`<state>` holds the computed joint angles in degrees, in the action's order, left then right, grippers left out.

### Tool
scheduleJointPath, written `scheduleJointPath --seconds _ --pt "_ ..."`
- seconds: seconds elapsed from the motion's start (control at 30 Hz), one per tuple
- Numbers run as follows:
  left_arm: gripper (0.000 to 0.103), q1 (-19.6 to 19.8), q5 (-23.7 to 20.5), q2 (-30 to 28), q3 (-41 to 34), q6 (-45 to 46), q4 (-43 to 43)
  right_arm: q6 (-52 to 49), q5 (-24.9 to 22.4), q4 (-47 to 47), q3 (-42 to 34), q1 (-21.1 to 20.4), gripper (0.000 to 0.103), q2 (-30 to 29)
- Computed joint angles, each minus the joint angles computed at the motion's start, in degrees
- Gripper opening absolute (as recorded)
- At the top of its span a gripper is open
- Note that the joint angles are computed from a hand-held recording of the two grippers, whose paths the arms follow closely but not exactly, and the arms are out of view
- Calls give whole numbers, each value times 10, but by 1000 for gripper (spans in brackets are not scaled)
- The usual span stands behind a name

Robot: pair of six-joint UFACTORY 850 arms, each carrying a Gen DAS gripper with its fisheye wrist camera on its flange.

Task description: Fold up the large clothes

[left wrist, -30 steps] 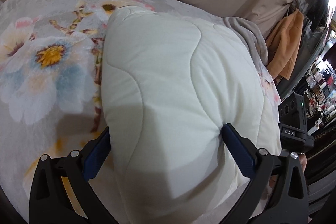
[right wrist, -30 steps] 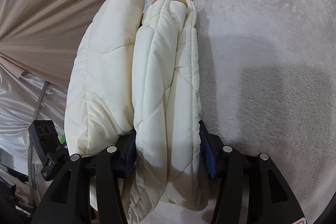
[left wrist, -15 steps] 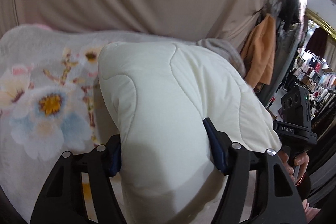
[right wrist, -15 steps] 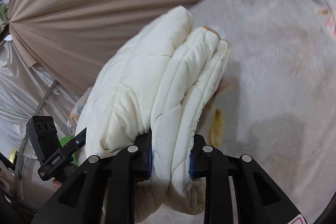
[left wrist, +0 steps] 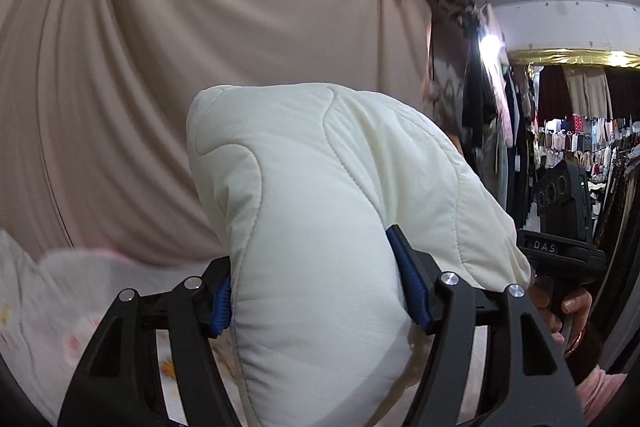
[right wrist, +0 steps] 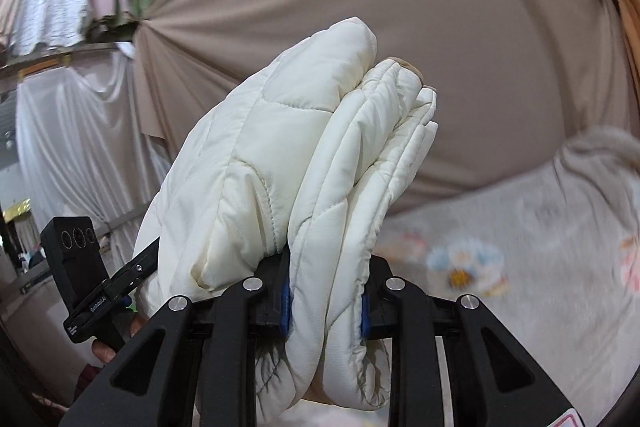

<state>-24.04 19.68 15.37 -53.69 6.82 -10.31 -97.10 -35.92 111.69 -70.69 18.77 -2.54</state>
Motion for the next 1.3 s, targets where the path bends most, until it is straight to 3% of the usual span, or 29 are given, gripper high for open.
scheduleJointPath --seconds 0.2,0.43,0.6,0.77,0.97,1.13,1.23,1.3 --pt "68 32 57 67 33 18 22 -90 9 72 -44 51 25 -4" --pt "71 128 102 74 44 -129 167 -84 10 70 -139 85 26 -81" --pt "71 184 125 17 33 -186 204 10 41 0 -237 103 26 -181" --pt "71 230 122 -79 6 -274 262 141 67 -101 -329 111 26 -297" --pt "71 257 85 -211 -42 -363 325 378 86 -290 -446 118 26 -435" --pt "71 277 41 -298 -66 -476 426 569 69 -458 -528 123 26 -530" --pt "77 273 39 -314 -52 -430 390 611 64 -510 -538 125 33 -555" --pt "88 271 23 -314 -53 -443 401 629 38 -508 -548 117 41 -568"
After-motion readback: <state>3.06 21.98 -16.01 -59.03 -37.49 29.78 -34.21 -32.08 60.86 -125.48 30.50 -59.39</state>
